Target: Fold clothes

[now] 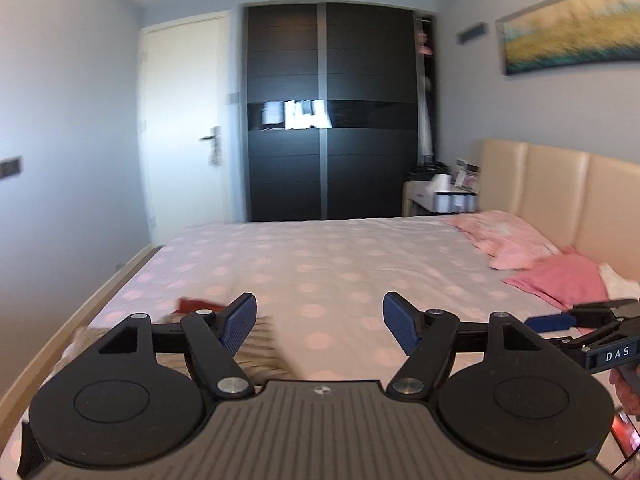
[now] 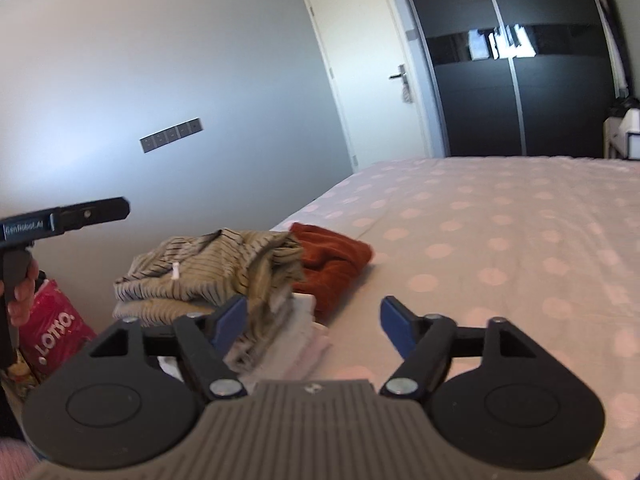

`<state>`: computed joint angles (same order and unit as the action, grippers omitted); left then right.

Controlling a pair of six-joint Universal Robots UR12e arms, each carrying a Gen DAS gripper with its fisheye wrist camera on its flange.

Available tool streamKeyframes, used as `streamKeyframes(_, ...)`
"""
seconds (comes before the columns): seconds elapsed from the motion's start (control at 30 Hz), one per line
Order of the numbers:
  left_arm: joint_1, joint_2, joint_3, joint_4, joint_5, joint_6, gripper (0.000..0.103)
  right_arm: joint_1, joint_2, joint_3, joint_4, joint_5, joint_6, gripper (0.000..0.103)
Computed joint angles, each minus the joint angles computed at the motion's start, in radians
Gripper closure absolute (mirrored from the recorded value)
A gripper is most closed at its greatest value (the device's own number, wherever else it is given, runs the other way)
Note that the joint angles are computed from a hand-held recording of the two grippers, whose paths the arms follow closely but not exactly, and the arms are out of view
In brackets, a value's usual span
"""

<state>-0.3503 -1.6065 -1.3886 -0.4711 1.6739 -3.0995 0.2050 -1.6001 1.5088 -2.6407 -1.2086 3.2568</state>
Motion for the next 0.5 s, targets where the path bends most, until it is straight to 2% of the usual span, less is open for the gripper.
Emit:
streamKeyframes(0.07,-0.062,-0.018,-0.008,0.074,0.024,0.026,0.020,-0.017,-0.063,0.064,-0.017,-0.059,-0.045,0.014)
streamKeyframes(0.1,-0.087,-0.026,-0.017,0.111,0.020,0.025,0.020,-0.023,-0.094,0.094,-0.020,-0.093,-0.071,0.012)
streamKeyframes(0.17,-0.124,-0.041,-0.033,0.155,-0.008,-0.027,0.020,-0.035,-0.153,0.155,-0.035,-0.157,-0.105,0.010)
streamKeyframes(0.23,-0.163,-0.058,-0.056,0.204,0.006,-0.093,0.020,-0.043,-0.210,0.217,-0.053,-0.218,-0.125,0.007)
streamKeyframes(0.3,-0.203,-0.071,-0.087,0.247,0.050,-0.137,0.020,-0.040,-0.256,0.280,-0.085,-0.288,-0.119,0.003)
streamKeyframes(0.4,-0.257,-0.079,-0.137,0.247,0.154,-0.201,0.020,-0.030,-0.310,0.370,-0.127,-0.364,-0.092,0.001)
streamKeyframes(0.5,-0.296,-0.073,-0.196,0.257,0.240,-0.242,0.020,0.009,-0.329,0.441,-0.169,-0.483,-0.037,0.001)
